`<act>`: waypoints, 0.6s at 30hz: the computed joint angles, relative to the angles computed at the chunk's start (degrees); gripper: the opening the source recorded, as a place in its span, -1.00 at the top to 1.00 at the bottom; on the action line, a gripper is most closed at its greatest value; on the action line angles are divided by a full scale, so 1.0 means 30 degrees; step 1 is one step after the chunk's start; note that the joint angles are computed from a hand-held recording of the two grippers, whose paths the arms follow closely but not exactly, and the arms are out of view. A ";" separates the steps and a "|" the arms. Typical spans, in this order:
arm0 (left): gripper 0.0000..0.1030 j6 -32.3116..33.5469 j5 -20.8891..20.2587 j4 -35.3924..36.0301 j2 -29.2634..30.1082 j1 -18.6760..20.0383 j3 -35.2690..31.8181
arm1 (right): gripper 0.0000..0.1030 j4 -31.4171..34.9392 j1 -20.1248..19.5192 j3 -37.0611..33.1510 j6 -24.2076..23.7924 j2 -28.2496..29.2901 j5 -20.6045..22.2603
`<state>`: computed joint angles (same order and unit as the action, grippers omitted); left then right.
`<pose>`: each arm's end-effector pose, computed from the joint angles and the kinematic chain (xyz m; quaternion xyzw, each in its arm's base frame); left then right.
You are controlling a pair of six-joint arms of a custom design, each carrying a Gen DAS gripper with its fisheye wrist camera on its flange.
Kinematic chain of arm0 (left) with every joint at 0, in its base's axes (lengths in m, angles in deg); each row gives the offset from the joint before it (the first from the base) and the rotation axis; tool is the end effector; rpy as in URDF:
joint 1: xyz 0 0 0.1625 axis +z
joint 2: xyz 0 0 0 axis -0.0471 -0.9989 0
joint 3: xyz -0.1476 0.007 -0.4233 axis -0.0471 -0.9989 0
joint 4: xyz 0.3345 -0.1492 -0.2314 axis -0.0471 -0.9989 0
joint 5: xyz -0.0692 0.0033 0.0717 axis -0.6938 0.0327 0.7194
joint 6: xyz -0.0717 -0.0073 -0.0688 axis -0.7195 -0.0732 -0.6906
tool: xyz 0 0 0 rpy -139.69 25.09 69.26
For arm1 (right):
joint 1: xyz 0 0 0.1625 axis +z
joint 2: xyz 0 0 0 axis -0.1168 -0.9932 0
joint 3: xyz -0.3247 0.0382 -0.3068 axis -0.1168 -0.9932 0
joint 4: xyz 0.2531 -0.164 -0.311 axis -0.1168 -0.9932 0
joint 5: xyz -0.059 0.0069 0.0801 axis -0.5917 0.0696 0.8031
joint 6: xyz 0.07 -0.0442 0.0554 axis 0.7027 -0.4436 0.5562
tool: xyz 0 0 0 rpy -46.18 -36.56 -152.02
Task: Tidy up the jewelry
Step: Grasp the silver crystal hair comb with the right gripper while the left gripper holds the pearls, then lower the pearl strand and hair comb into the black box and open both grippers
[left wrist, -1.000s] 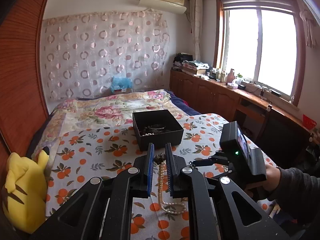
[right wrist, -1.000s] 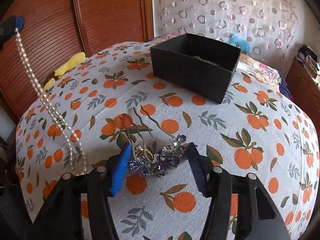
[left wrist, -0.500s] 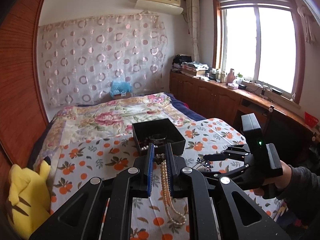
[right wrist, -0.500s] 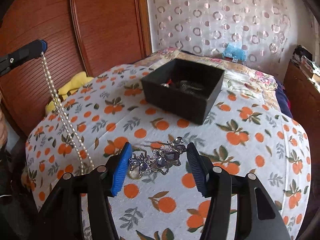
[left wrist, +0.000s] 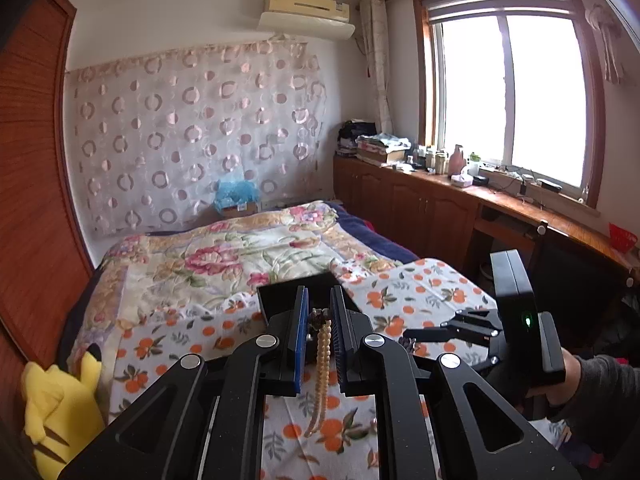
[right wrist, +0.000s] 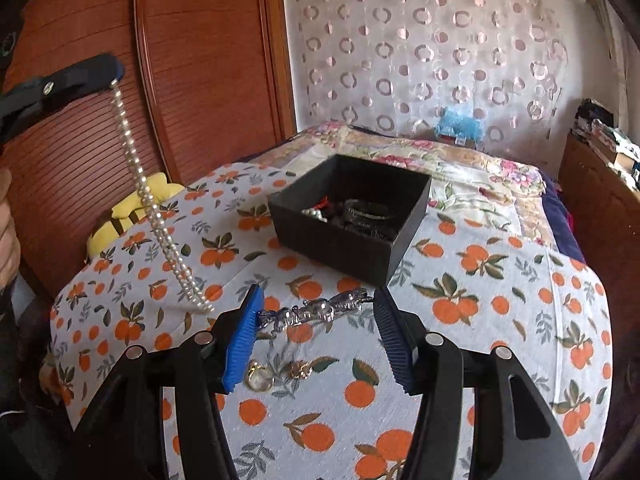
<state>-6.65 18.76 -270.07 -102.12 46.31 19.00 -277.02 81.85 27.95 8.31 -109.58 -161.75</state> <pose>-0.3904 -0.6139 0.0224 0.4665 0.7961 -0.3615 0.1336 -0.0264 -0.6009 0.2780 0.2788 -0.8539 0.3535 0.2610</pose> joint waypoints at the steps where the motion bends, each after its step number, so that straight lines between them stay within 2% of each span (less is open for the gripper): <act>1: 0.80 0.0076 -0.0002 0.0080 0.0073 -0.0018 -0.0207 | -0.14 -0.0064 0.0033 -0.0035 -0.0061 -0.0011 -0.0013; 18: 0.80 0.1234 0.1201 0.2138 0.2213 -0.0245 -0.4629 | -0.14 0.0277 0.0196 -0.1477 0.0496 -0.0068 0.0103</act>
<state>-2.94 22.37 -263.65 -95.48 45.57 5.12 -276.19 82.44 23.52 9.80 -109.78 -161.44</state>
